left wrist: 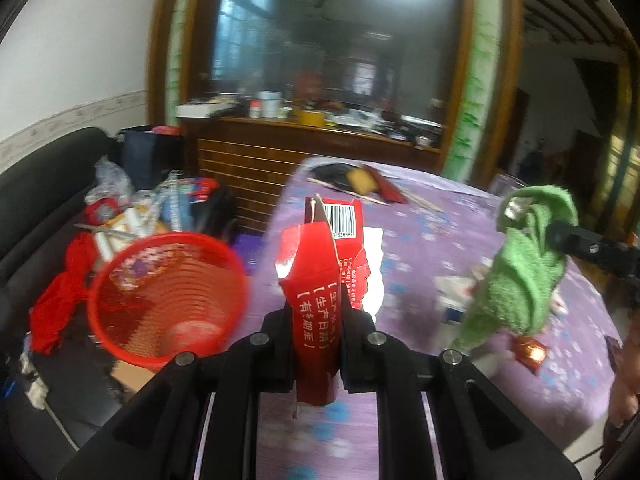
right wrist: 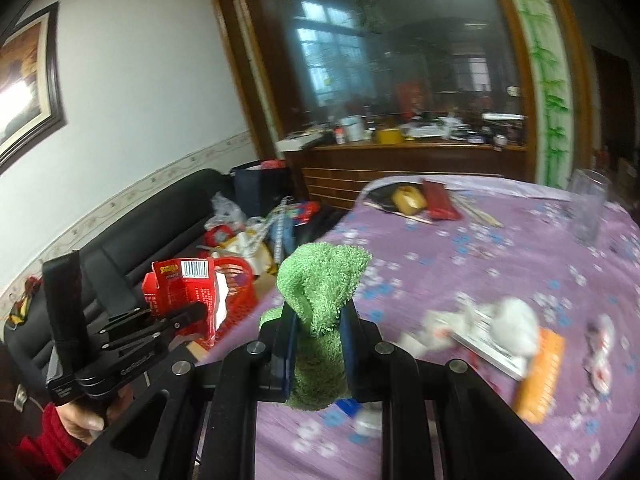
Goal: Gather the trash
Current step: 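Open both tools over the red basket to drop the items, then move the left tool to the white spray bottle while the right tool reaches the red snack bag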
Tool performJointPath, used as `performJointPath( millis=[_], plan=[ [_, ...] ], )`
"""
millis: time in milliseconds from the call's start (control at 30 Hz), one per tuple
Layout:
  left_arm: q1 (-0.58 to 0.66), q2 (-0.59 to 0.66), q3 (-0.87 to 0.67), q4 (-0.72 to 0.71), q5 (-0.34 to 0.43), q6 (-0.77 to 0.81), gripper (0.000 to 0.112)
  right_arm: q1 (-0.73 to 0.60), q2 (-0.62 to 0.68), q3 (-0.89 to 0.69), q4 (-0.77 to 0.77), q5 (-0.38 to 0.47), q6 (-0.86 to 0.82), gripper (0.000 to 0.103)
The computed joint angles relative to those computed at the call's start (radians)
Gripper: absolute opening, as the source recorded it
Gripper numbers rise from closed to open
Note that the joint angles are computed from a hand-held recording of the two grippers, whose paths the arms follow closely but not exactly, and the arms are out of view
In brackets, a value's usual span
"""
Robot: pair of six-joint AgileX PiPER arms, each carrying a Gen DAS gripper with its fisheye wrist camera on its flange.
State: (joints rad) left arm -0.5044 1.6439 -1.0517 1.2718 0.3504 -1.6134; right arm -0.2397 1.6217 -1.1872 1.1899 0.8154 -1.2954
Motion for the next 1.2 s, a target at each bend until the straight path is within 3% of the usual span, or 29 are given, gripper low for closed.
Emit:
performJointPath(
  millis=[300,533,567,633,667,700,733,833,1000,1200],
  plan=[
    [0.273,0.027,-0.002,-0.106,-0.081,0.144,0.015,0.309,0.219,-0.339,-0.172,-0.065,0.309,0.022],
    [0.389,0.095,-0.029,-0.165,-0.118,0.208,0.016,0.466,0.493,-0.735,-0.311,-0.014,0.575,0.022],
    [0.396,0.102,-0.029,-0.134,-0.115,0.179,0.02,0.484,0.542,-0.809,-0.34,-0.001,0.626,0.022],
    [0.406,0.108,-0.029,-0.093,-0.116,0.14,0.042,0.504,0.615,-0.922,-0.394,0.034,0.71,0.028],
    [0.41,0.109,-0.023,-0.035,-0.111,0.076,0.06,0.515,0.656,-0.984,-0.422,0.047,0.753,0.031],
    [0.411,0.105,-0.013,0.035,-0.106,0.002,0.063,0.515,0.671,-1.005,-0.421,0.072,0.757,0.045],
    [0.411,0.101,-0.006,0.07,-0.103,-0.033,0.063,0.516,0.679,-1.012,-0.418,0.071,0.756,0.049],
    [0.408,0.083,0.018,0.14,-0.107,-0.097,0.063,0.514,0.617,-0.893,-0.397,-0.002,0.691,0.049],
    [0.348,0.032,0.078,0.268,-0.092,-0.241,0.063,0.437,0.395,-0.533,-0.265,-0.101,0.457,0.049],
    [0.179,0.011,0.108,0.337,-0.054,-0.314,0.063,0.279,0.179,-0.162,-0.077,-0.103,0.183,0.05]
  ],
)
